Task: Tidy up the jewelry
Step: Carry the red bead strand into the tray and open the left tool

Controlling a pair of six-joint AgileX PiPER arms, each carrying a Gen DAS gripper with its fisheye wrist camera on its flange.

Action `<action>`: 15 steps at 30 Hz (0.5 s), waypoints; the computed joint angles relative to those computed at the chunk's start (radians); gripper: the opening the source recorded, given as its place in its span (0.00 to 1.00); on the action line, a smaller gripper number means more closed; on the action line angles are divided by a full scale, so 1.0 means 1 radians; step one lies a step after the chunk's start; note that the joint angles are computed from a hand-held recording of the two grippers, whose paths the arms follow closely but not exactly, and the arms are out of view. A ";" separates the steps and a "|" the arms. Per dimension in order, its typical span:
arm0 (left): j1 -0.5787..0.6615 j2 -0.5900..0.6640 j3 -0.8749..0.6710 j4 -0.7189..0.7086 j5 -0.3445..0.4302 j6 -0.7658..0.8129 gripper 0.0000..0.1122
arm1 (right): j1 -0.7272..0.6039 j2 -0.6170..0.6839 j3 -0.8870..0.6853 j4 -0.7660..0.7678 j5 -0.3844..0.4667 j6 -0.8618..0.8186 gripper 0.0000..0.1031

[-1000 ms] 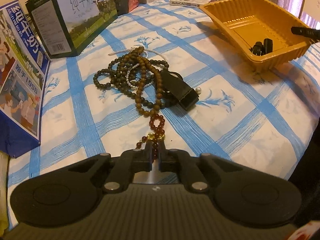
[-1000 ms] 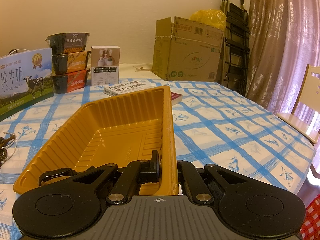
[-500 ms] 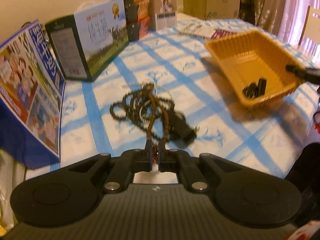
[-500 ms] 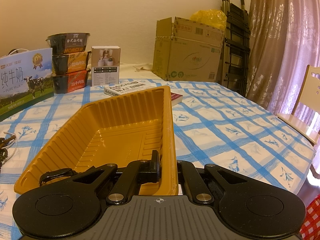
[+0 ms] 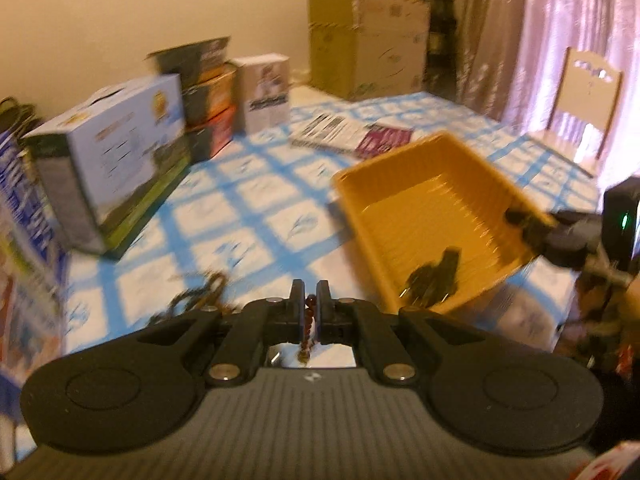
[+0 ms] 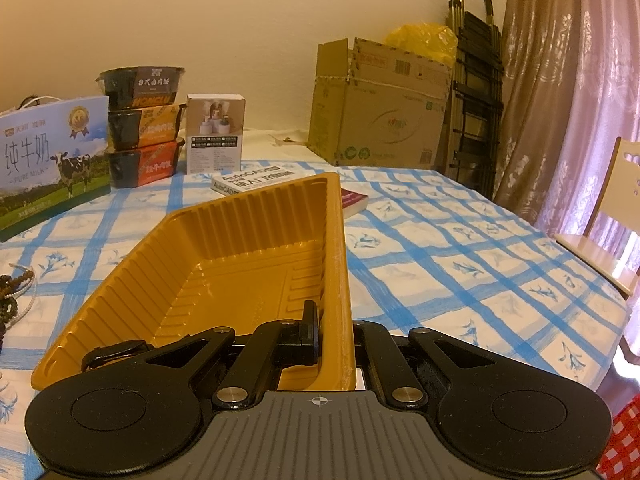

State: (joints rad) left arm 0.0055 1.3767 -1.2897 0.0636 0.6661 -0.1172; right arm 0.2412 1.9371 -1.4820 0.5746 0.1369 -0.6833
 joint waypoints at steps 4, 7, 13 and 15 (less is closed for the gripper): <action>-0.038 0.110 -0.110 -0.048 -0.053 0.023 0.04 | -0.002 0.003 -0.012 -0.009 0.013 0.013 0.03; -0.061 0.204 -0.209 -0.070 -0.063 0.039 0.04 | -0.004 0.004 -0.017 0.011 0.019 -0.007 0.03; -0.097 0.430 -0.441 -0.101 -0.028 0.052 0.04 | -0.008 0.011 -0.027 0.044 0.027 -0.037 0.03; -0.108 0.495 -0.503 -0.076 -0.010 0.030 0.04 | -0.007 0.010 -0.027 0.041 0.026 -0.035 0.03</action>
